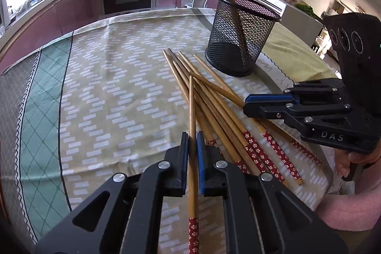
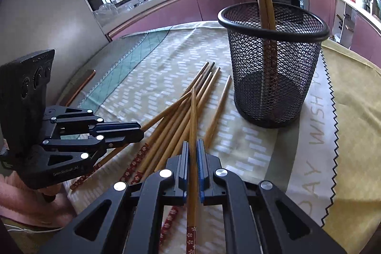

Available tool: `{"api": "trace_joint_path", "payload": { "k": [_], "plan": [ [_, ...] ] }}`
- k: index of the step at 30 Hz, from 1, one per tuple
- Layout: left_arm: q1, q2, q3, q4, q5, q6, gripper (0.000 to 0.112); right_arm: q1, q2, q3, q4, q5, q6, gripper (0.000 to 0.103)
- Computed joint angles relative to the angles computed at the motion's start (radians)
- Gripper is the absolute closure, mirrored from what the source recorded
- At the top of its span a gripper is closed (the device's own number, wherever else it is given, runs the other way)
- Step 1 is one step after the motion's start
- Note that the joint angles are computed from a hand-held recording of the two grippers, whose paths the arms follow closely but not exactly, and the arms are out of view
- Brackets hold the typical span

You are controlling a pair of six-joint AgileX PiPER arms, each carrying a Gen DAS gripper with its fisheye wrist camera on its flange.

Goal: Organize utensils
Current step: 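Raise the chopsticks upright and insert them into the mesh cup with both tools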

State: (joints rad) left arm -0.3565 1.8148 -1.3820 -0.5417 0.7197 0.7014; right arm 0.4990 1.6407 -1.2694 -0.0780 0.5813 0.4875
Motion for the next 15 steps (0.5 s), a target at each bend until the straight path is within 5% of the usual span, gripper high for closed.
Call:
{"api": "trace_joint_path", "payload": {
  "k": [8, 15],
  "plan": [
    [-0.003, 0.033, -0.042, 0.011, 0.029, 0.011, 0.102, 0.001, 0.037, -0.042, -0.001, 0.048, -0.035, 0.091],
    [-0.005, 0.044, -0.062, 0.015, 0.033, -0.020, 0.105, 0.003, 0.003, 0.001, -0.026, 0.018, 0.008, 0.097]
  ]
}}
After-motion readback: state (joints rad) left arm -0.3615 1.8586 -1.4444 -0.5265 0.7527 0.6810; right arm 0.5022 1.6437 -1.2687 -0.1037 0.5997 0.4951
